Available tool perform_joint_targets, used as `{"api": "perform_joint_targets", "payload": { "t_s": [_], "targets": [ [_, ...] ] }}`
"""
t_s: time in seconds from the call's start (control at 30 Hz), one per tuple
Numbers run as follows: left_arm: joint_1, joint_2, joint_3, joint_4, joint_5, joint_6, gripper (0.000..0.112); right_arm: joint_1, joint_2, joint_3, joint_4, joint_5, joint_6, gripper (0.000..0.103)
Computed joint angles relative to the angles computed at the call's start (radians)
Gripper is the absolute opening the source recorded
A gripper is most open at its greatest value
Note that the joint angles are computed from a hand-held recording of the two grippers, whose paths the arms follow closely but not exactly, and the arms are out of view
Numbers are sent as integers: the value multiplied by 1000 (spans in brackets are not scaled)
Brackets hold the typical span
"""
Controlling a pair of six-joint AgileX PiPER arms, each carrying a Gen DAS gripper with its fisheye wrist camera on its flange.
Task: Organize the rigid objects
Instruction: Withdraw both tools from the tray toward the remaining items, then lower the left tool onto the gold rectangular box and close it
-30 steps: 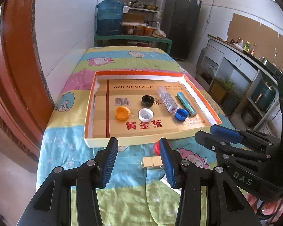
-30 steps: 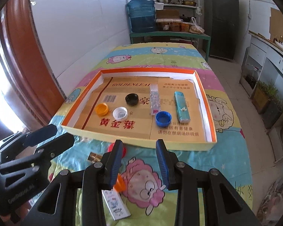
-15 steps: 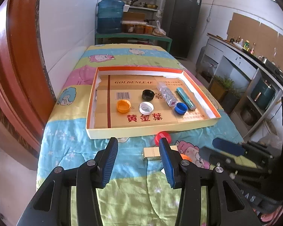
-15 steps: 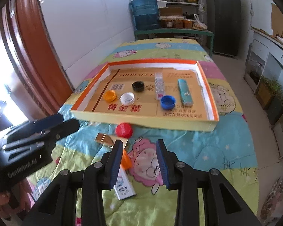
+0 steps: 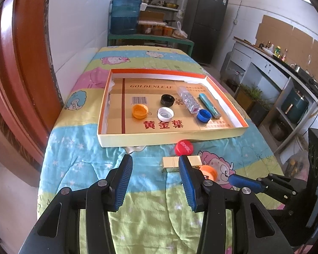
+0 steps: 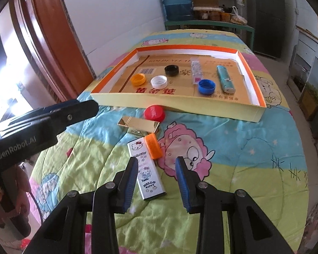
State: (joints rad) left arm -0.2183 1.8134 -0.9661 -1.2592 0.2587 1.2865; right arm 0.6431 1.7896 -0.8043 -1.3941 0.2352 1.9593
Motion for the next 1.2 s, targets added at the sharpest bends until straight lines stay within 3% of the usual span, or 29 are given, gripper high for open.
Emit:
{"api": "perform_joint_targets", "payload": {
  "t_s": [0.5,0.77,0.9,1.2],
  "targets": [
    [21,11,29,-89,11,96,47,12,75,-52,138,-17,-173,41],
    [-4,20,29,-48,-54,60,47,19,106,-94,206,8,-253,42],
    [-1,23,32,-120,-50,137,62,23,112,-100,204,16,-255,43],
    [5,22,38,-162,-44,181,63,43,123,-109,196,46,-249,44]
  ]
}}
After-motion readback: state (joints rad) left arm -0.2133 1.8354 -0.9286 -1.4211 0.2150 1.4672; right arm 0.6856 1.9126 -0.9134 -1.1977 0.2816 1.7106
